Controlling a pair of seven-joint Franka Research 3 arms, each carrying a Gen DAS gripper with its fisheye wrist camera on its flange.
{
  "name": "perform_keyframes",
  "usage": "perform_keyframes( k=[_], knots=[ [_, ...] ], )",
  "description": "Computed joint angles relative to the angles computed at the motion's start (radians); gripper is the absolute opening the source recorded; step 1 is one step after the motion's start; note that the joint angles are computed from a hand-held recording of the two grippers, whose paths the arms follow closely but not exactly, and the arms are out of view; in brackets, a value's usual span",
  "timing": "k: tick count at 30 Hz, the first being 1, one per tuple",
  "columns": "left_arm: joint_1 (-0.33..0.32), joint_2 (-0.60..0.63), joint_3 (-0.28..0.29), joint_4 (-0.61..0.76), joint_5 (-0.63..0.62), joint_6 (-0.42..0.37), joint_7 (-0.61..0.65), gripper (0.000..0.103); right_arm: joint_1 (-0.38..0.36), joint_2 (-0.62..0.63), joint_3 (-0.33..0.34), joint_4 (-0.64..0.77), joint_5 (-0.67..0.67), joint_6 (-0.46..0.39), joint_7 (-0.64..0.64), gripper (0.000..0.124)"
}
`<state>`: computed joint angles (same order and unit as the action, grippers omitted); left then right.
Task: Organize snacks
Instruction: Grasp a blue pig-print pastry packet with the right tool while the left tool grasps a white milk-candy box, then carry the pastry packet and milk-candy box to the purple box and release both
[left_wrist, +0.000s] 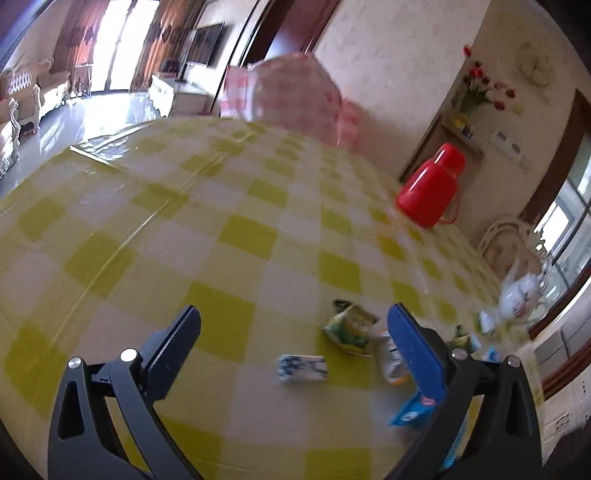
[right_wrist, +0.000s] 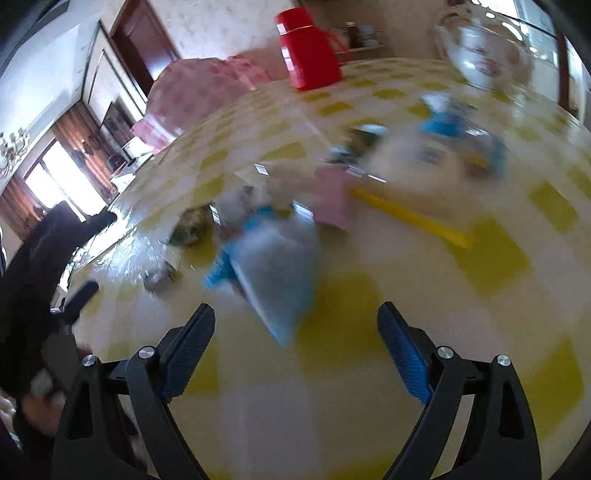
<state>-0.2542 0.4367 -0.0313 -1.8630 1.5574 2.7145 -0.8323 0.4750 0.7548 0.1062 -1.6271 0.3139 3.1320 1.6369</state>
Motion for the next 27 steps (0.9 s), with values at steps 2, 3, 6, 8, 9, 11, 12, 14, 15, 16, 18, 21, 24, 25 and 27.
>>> perform_keyframes(
  k=[2,3,6,8,9,11,12,14,15,16,18,21,24,25,27],
  knots=[
    [0.018,-0.008,-0.002,-0.018,-0.041,0.021,0.006,0.101,0.105,0.073,-0.123,0.143,-0.026,-0.094,0.079,0.087],
    [0.022,-0.010,-0.002,-0.021,-0.058,0.026,0.016,0.101,0.169,0.109,-0.208,0.207,-0.058,-0.140,0.143,0.087],
    [0.029,0.003,-0.003,-0.011,-0.119,0.038,0.100,0.101,0.272,0.204,-0.361,0.368,-0.165,-0.274,0.274,0.087],
    [0.021,0.009,-0.001,-0.002,-0.164,0.031,0.178,0.101,0.278,0.216,-0.372,0.393,-0.212,-0.302,0.287,0.082],
    [0.015,0.011,0.002,0.003,-0.172,0.031,0.205,0.101,0.274,0.201,-0.365,0.368,-0.226,-0.282,0.288,0.070],
    [0.007,0.023,0.002,0.016,-0.210,0.027,0.286,0.101,0.237,0.149,-0.320,0.270,-0.245,-0.190,0.253,0.057],
    [0.005,0.031,0.000,0.024,-0.232,0.032,0.331,0.101,0.238,0.122,-0.329,0.217,-0.258,-0.152,0.268,0.056],
    [0.007,0.054,-0.007,0.043,-0.301,0.047,0.442,0.101,0.223,0.073,-0.323,0.123,-0.272,-0.087,0.269,0.056],
    [0.005,0.065,-0.008,0.052,-0.332,0.051,0.485,0.101,0.205,0.053,-0.305,0.086,-0.269,-0.057,0.256,0.055],
    [0.002,0.078,-0.010,0.066,-0.368,0.042,0.535,0.101,0.183,0.031,-0.280,0.049,-0.260,-0.027,0.239,0.055],
    [-0.005,0.115,-0.021,0.112,-0.452,-0.005,0.662,0.101,0.124,-0.016,-0.210,-0.027,-0.233,0.022,0.184,0.055],
    [0.016,0.173,-0.062,0.179,-0.600,-0.069,0.913,0.099,0.025,-0.067,-0.091,-0.117,-0.193,0.087,0.110,0.055],
    [-0.040,0.149,-0.001,0.153,-0.573,-0.066,0.903,0.036,-0.029,-0.097,-0.019,-0.166,-0.164,0.124,0.054,0.056],
    [-0.045,0.136,0.012,0.132,-0.567,-0.038,0.914,0.036,-0.043,-0.105,0.001,-0.179,-0.157,0.132,0.035,0.056],
    [-0.030,0.110,0.029,0.080,-0.573,0.068,0.894,0.036,-0.071,-0.119,0.042,-0.205,-0.144,0.153,-0.001,0.056]
  ],
)
